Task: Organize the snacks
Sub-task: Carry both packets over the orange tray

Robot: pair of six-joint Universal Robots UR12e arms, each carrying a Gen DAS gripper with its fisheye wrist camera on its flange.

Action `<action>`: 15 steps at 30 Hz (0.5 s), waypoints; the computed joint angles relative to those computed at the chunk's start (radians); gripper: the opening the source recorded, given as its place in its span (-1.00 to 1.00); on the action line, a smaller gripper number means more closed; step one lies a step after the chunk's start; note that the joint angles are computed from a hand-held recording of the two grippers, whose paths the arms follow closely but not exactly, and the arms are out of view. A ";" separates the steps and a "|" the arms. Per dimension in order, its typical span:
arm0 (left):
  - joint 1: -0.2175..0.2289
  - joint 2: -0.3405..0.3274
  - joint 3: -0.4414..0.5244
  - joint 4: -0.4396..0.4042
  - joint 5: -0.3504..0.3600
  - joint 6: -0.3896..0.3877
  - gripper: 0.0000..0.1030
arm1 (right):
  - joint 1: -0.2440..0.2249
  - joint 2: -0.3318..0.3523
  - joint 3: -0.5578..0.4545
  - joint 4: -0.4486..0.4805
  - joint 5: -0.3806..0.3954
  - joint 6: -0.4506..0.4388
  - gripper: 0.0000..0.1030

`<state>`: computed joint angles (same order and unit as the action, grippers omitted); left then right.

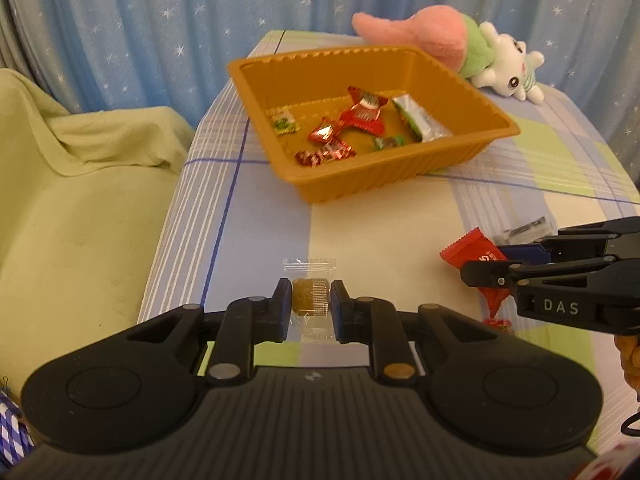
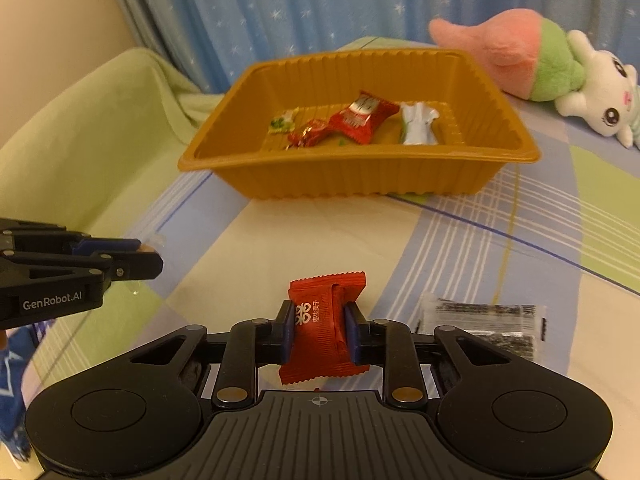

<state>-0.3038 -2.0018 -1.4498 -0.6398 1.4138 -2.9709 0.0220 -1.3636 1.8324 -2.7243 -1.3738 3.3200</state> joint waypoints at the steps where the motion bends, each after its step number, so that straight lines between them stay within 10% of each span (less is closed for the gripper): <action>1: 0.000 0.000 0.002 0.003 -0.006 0.002 -0.65 | -0.002 -0.005 0.003 -0.007 0.001 0.014 -0.49; 15: -0.009 -0.017 0.056 0.046 -0.064 0.029 -0.65 | -0.042 -0.039 0.000 -0.088 -0.014 0.099 -0.49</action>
